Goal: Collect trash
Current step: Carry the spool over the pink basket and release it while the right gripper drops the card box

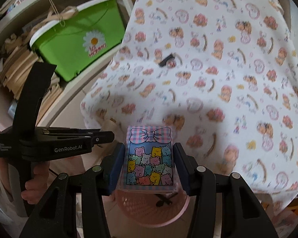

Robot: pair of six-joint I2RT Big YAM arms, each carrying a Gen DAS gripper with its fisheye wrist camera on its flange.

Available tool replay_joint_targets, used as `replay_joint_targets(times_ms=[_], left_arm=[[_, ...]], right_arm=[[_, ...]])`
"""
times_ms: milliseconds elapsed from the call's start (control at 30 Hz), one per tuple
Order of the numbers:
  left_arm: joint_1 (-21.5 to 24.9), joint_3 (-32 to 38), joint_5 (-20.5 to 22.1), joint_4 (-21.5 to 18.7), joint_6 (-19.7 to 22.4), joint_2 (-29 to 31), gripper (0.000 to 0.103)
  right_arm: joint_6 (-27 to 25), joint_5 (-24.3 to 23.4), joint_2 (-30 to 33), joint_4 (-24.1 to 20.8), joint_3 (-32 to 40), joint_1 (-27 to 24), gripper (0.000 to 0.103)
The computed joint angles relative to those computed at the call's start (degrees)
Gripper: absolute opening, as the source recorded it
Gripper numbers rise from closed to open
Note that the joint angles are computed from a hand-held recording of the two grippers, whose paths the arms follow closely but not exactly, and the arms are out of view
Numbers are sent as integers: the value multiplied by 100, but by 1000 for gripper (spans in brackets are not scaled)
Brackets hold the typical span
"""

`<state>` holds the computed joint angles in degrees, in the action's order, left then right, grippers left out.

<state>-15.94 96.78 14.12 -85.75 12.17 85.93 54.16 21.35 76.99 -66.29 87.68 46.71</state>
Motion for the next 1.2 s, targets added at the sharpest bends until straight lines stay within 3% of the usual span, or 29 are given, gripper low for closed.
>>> replay_joint_targets(times_ms=[400, 533, 967, 1200], left_arm=[[-210, -311, -682, -333, 170, 267, 22], [-146, -235, -558, -677, 111, 538, 22], [-332, -910, -1412, -410, 113, 776, 22], [-248, -1007, -1428, -556, -1, 1018, 23]], right_arm=[[109, -1072, 274, -62, -425, -142, 52], [152, -1350, 453, -70, -553, -194, 52], [309, -1861, 1110, -78, -870, -217, 53], [325, -2063, 1344, -100, -962, -273, 53]])
